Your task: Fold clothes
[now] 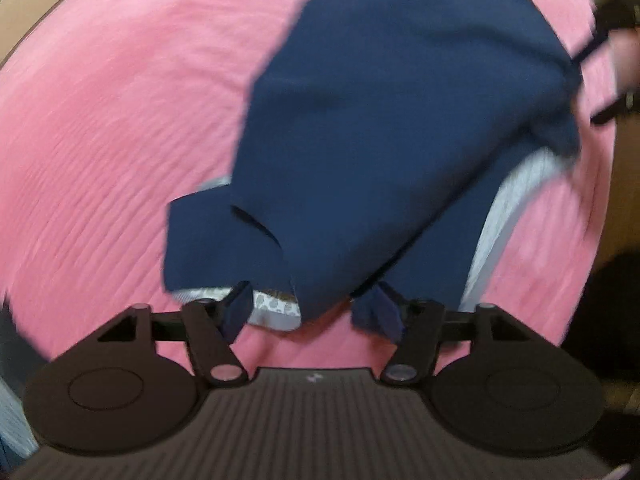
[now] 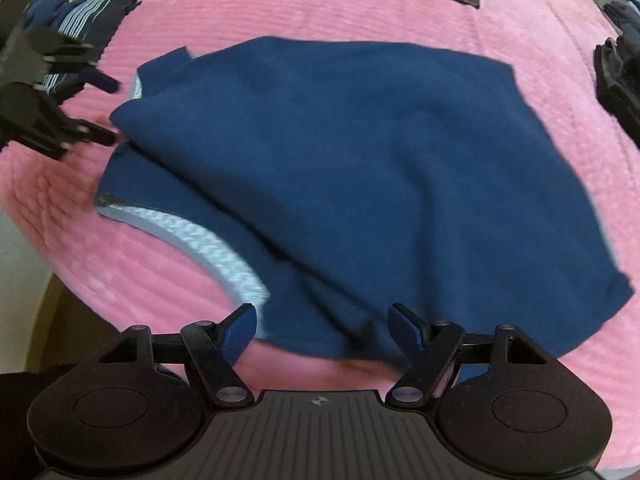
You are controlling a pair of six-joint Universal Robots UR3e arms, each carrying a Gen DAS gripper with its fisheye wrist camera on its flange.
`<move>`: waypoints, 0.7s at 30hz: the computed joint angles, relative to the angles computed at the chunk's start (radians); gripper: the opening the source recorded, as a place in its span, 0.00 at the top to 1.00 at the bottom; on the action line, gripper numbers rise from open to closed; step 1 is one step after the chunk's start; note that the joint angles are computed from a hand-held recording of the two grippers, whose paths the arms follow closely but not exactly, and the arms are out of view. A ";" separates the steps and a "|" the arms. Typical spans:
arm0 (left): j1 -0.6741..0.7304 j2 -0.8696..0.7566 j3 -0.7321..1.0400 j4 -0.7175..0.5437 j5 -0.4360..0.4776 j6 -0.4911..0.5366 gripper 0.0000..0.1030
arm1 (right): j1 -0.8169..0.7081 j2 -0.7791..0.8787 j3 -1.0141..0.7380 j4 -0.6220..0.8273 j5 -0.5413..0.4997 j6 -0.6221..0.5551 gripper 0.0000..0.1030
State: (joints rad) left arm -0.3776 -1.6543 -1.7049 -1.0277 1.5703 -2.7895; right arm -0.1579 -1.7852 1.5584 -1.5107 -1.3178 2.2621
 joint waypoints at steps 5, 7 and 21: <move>0.103 0.019 0.014 -0.085 -0.127 0.187 0.98 | 0.110 -0.023 0.055 -0.081 0.029 0.093 0.27; 0.173 0.038 0.062 -0.174 -0.207 0.200 0.99 | 0.165 -0.008 0.056 -0.110 0.057 0.139 0.27; 0.369 -0.044 0.342 -0.304 -0.497 0.095 1.00 | 0.639 0.252 0.338 -0.872 0.013 0.230 0.61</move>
